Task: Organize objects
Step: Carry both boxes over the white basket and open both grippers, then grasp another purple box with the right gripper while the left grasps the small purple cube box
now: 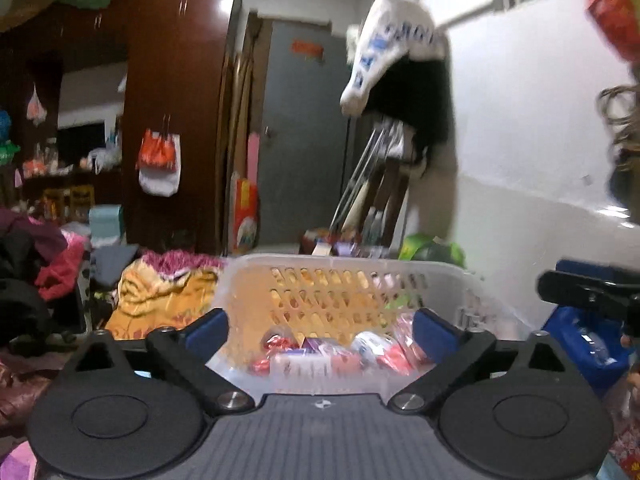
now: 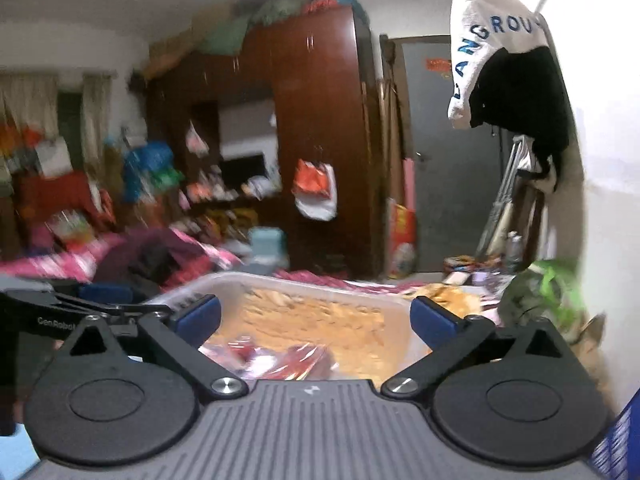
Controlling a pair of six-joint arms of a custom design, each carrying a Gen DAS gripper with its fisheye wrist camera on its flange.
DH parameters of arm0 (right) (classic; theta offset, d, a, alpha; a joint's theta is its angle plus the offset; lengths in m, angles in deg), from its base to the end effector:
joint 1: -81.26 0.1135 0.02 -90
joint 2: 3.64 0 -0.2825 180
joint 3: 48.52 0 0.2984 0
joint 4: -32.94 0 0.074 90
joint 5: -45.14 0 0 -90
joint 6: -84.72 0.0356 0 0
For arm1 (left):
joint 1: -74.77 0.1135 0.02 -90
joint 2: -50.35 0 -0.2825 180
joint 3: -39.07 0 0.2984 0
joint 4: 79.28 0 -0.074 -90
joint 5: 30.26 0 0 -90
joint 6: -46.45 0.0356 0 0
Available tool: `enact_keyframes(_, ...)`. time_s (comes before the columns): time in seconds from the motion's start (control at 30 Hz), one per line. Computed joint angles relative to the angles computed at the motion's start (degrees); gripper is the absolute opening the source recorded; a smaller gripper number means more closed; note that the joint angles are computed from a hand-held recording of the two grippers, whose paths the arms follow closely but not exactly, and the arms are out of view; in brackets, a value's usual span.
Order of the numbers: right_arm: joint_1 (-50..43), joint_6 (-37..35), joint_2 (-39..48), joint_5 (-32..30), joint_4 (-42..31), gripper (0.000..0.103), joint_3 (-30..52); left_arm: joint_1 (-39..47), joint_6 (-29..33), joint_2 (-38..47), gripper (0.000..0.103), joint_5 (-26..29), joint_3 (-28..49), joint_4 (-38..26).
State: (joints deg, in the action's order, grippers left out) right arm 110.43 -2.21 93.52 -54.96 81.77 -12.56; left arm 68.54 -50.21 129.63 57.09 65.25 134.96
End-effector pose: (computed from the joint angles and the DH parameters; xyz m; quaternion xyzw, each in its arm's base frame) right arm 0.2637 0.1543 0.1089 -0.2290 0.7436 0.2392 0.5808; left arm 0.2490 -0.0255 0.1170 -0.0165 0.8131 -0.0466 0.5800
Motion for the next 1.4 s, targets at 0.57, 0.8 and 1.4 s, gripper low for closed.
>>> enact_keyframes(0.57, 4.2, -7.9, 17.1, 0.8, -8.4, 0.098, 3.4, 10.5, 0.4, 24.6, 0.102, 11.5, 0.7, 8.2)
enact_keyframes(0.8, 4.6, -7.2, 19.0, -0.2, -7.0, 0.073, 3.5, 12.2, -2.1, 28.5, 0.094, 13.7, 0.7, 13.7)
enact_keyframes(1.4, 3.5, -3.5, 22.8, 1.4, 12.7, 0.073, -2.8, 11.5, -4.8, 36.3, 0.059, 10.6, -3.6, 32.7)
